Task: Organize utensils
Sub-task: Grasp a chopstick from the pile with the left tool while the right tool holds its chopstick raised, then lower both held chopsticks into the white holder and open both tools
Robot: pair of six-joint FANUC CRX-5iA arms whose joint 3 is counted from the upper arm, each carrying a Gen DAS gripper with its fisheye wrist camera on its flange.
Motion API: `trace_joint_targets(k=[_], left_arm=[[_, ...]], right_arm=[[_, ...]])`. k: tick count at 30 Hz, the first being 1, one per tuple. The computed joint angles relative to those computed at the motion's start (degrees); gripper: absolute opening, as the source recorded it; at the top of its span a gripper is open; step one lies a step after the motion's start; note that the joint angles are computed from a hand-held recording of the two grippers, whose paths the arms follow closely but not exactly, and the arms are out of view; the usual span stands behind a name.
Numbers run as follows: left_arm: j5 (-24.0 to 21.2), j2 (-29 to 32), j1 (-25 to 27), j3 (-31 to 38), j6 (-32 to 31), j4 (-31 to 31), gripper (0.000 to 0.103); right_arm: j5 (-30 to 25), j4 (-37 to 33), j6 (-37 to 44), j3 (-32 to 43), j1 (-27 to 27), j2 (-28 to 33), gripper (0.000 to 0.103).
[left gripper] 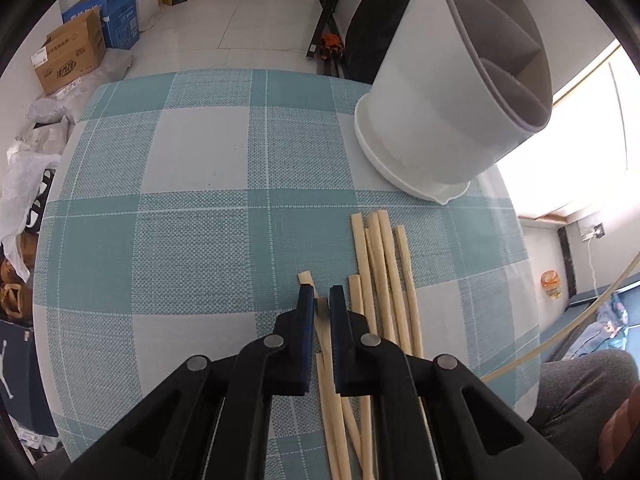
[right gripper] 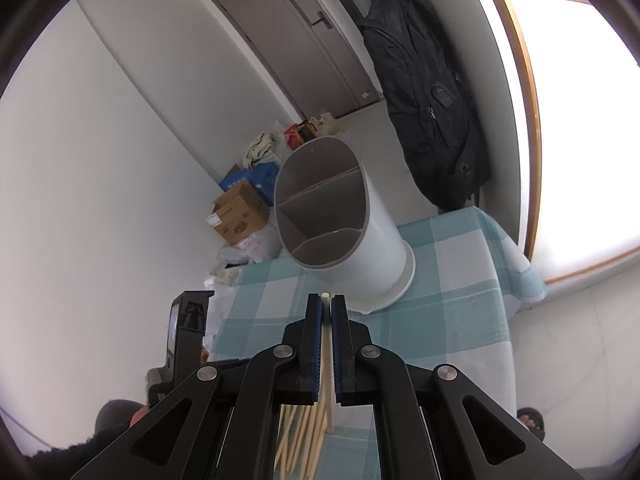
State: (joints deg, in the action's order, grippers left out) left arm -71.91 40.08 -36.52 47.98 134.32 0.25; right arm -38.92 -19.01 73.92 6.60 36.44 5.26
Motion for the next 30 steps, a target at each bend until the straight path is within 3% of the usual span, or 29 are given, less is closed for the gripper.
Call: trace_joint_targets(k=[11,19,30], left_arm=[[5.1,-7.4,-0.9,-4.6,3.5,-6.2,0.003],[3.7,-8.0,-4.2,1.2,4.5,-14.2,0.003],[4.7,-7.3,-4.9,5.6,2.3,-15.8,0.003]], right_arm=[[2.2,0.7,0.1,-1.4,0.6,-1.2,0.004],[4.6,4.3,-1.4,-2.6,2.3,-2.3,0.004],[6.3,9.5,-5.3,-2.9,3.7,-3.7,0.004]])
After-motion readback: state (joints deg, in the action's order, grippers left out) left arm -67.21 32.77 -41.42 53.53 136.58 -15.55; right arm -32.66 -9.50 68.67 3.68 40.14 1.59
